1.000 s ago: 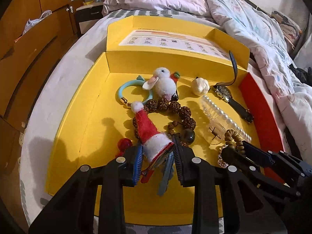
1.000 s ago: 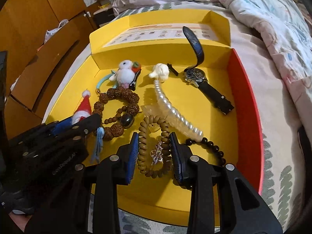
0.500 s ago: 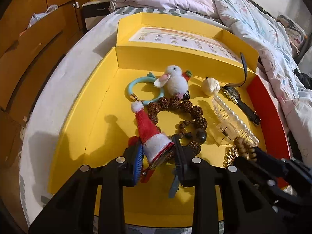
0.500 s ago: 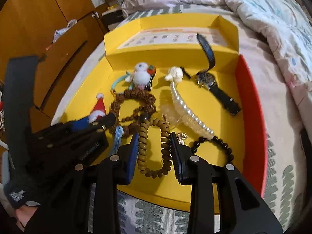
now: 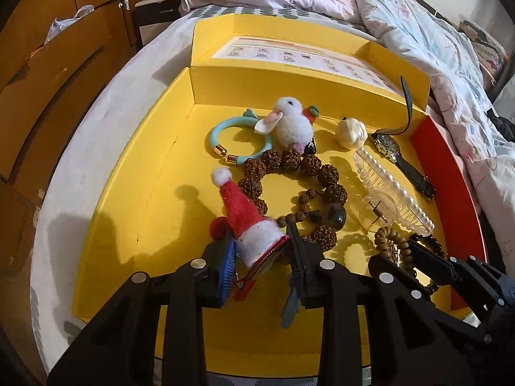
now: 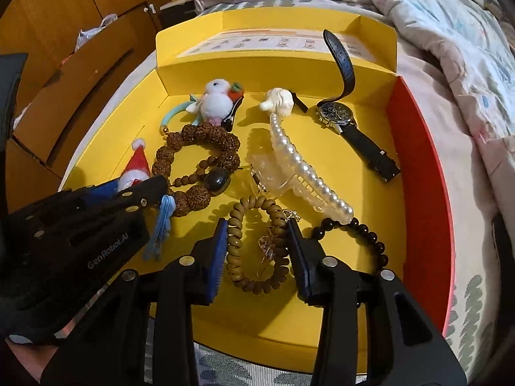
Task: Organize jewelry
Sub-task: 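Carry the Santa clip and tan hair tie into the yellow box, then open the right tool to release the hair tie and lift the left tool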
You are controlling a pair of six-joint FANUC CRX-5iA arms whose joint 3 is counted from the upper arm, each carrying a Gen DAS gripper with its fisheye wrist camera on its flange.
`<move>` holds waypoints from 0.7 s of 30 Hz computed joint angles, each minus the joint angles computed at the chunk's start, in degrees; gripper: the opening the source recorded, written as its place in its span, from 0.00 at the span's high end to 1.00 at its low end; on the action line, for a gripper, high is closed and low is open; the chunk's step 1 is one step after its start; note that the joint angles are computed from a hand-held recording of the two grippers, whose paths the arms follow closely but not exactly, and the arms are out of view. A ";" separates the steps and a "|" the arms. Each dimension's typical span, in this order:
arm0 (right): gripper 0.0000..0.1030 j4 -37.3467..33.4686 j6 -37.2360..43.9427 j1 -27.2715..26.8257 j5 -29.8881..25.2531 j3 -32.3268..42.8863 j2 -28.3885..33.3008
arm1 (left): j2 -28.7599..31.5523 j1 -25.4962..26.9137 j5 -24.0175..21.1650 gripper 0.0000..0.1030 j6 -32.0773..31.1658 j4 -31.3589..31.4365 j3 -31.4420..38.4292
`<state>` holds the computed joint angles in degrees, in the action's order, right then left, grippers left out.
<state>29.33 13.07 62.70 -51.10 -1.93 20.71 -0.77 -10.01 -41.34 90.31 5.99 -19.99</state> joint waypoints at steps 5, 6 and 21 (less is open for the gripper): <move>0.53 -0.12 -0.07 -0.05 -0.06 0.04 -0.02 | 0.13 -0.12 -0.02 0.68 0.47 -0.48 0.19; 0.52 0.05 -0.17 -0.04 -0.11 0.05 0.02 | 0.07 -0.08 0.00 0.68 0.51 -0.51 0.16; 0.41 4.74 -5.20 1.08 0.34 -3.38 -3.41 | -4.30 1.25 1.51 0.50 -2.26 2.90 -2.45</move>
<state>34.06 7.87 63.78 -50.76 -5.31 17.30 -5.07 -8.76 -39.83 88.05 8.89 -22.44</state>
